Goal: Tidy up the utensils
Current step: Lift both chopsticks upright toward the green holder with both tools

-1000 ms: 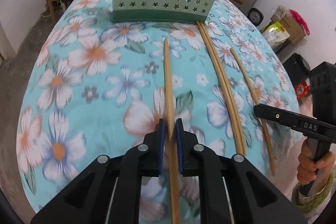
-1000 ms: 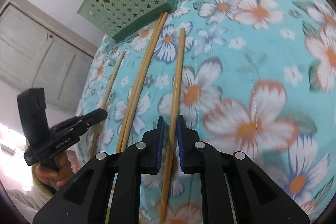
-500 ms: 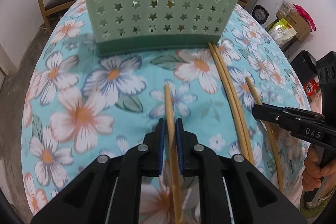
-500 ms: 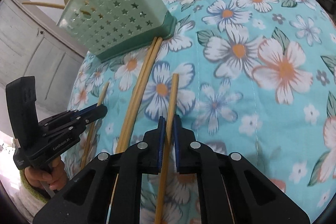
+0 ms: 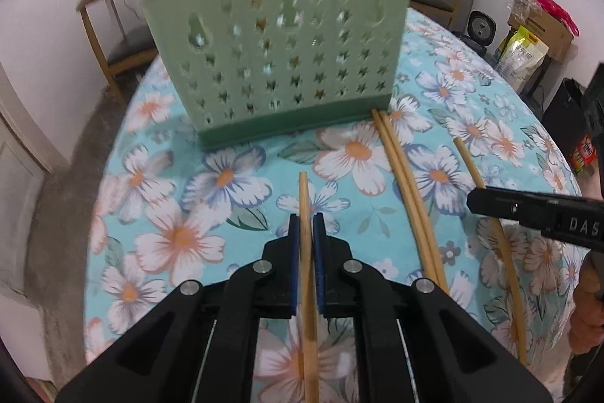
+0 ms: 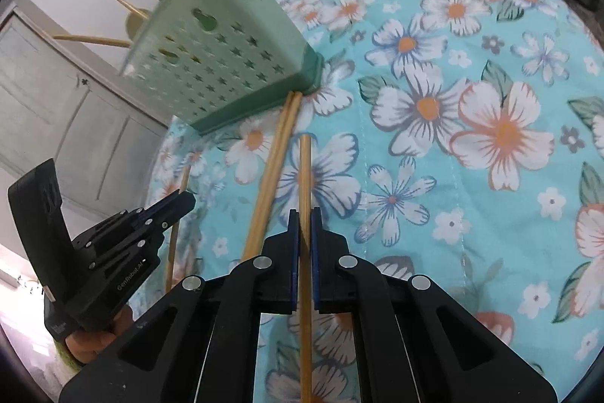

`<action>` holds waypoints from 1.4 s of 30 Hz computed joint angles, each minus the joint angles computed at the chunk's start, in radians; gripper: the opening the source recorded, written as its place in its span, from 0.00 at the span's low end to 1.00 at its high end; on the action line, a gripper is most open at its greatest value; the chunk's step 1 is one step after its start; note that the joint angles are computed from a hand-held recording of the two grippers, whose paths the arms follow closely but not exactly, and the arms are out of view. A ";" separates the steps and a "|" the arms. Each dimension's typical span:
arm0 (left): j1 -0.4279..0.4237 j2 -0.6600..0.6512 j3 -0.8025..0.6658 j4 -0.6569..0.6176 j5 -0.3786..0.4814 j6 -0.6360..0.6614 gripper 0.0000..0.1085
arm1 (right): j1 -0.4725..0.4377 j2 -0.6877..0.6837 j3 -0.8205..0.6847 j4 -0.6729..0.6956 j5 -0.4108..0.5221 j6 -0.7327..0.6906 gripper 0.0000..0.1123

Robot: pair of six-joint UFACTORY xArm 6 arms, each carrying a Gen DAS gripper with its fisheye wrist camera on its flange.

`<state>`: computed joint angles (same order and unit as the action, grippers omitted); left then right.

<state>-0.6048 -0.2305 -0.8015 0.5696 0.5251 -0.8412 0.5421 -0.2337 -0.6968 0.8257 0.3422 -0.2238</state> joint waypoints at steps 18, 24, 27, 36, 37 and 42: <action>-0.086 -0.142 0.005 0.206 0.096 -0.120 0.06 | 0.038 -0.188 0.059 -0.121 -0.068 0.112 0.04; -0.084 -0.196 0.021 0.202 0.088 -0.121 0.04 | 0.056 -0.233 0.072 -0.131 -0.088 0.122 0.04; -0.069 -0.240 0.027 0.197 0.068 -0.117 0.02 | 0.059 -0.263 0.084 -0.128 -0.100 0.121 0.04; 0.020 -0.322 -0.033 0.182 -0.018 -0.095 0.00 | 0.043 -0.328 0.111 -0.014 -0.110 0.024 0.03; 0.032 -0.321 -0.051 0.171 -0.027 -0.080 0.00 | 0.040 -0.328 0.111 0.011 -0.108 0.002 0.04; 0.045 -0.280 -0.083 -0.133 -0.039 0.181 0.00 | 0.035 -0.329 0.117 0.094 -0.100 -0.067 0.04</action>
